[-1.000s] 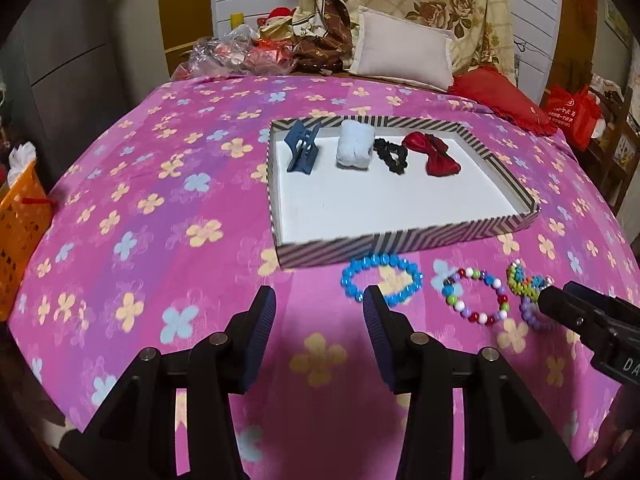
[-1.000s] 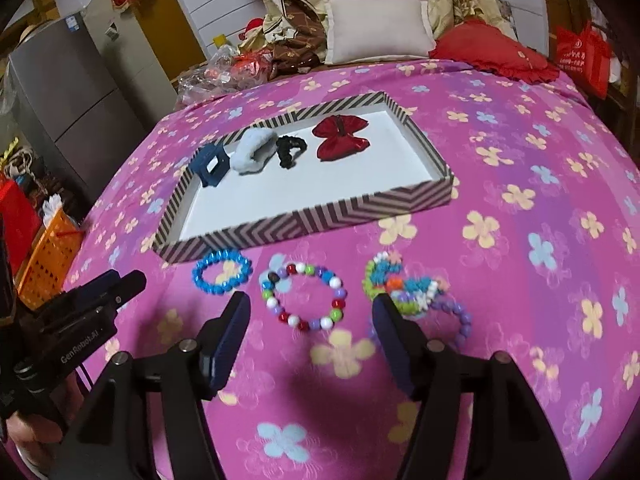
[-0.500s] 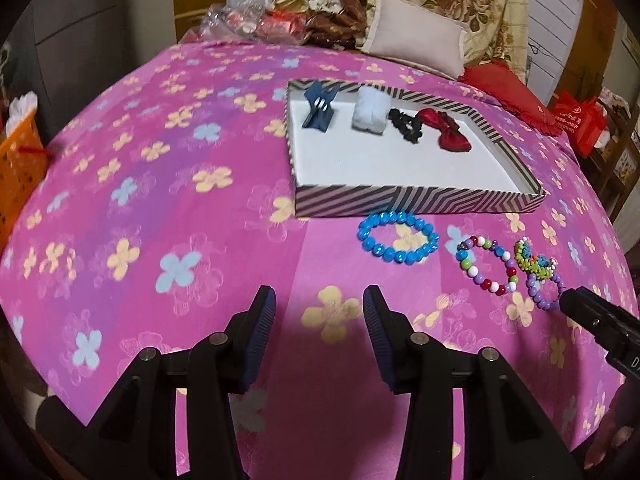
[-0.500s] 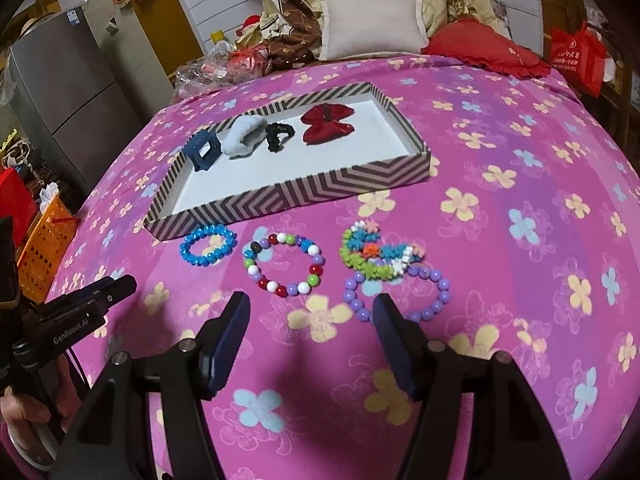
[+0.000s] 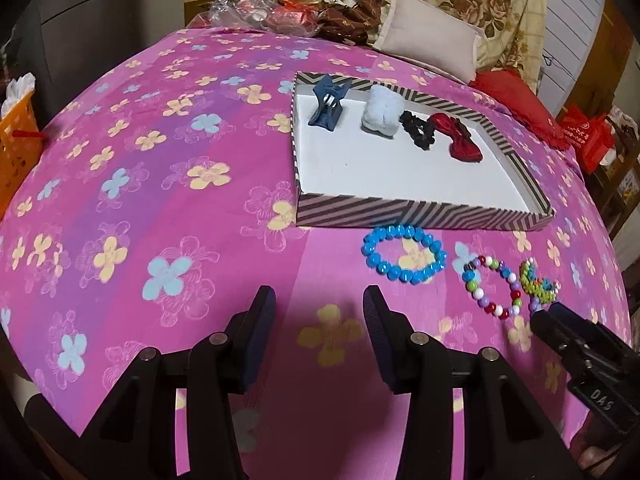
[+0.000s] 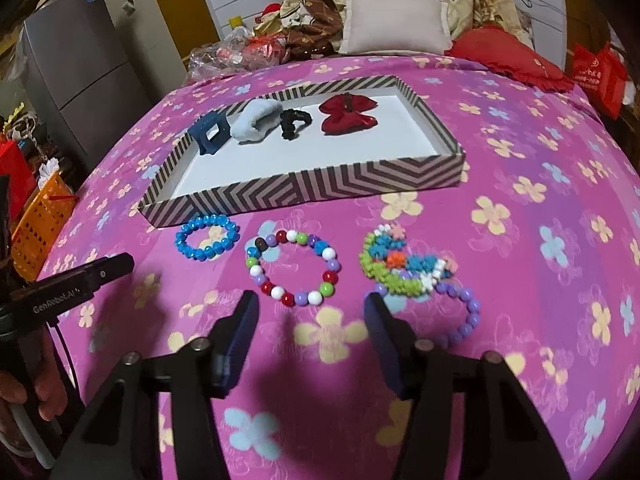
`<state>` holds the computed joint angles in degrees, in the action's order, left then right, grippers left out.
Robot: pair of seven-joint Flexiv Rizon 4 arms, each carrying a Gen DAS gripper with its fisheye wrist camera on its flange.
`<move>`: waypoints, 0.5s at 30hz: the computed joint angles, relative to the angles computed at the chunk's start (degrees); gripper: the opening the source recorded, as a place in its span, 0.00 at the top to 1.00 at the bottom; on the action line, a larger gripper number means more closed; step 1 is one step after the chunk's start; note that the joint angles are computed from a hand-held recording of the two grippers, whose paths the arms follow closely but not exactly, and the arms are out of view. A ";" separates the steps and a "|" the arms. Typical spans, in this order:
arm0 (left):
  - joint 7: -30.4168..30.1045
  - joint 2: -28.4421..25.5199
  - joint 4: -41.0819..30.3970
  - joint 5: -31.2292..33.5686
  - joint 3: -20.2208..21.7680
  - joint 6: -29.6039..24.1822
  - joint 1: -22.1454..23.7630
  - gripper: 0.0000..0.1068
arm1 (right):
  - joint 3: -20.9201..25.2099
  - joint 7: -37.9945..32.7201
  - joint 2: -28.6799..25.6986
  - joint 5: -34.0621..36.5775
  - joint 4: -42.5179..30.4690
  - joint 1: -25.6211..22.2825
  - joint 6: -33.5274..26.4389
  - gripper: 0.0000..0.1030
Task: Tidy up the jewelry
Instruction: 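Close the left gripper on the blue bead bracelet while the right grasps the multicolour bracelet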
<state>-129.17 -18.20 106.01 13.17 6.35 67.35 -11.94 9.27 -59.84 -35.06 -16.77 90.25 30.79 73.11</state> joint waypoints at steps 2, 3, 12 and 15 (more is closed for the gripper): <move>0.46 -0.55 -0.30 -1.16 -0.52 0.11 0.54 0.68 | -0.44 -0.30 -0.82 -0.65 -1.07 0.39 -0.44 0.51; 0.63 -0.87 -0.62 -1.45 -0.60 0.01 0.58 0.68 | -0.90 -0.50 -1.40 -1.28 -1.84 0.75 -0.89 0.53; 1.24 -3.65 -2.99 -3.67 -0.56 -0.05 0.60 0.68 | -1.81 -1.51 -4.32 -2.20 -5.53 1.26 -3.36 0.57; 1.81 -4.42 -3.72 -4.25 -0.52 0.01 0.42 0.68 | -2.14 -1.62 -4.97 -2.43 -6.20 1.37 -3.83 0.57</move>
<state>-127.36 -22.62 102.29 8.92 5.83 67.36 -11.52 7.13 -61.45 -40.02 -19.20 84.04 32.16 69.27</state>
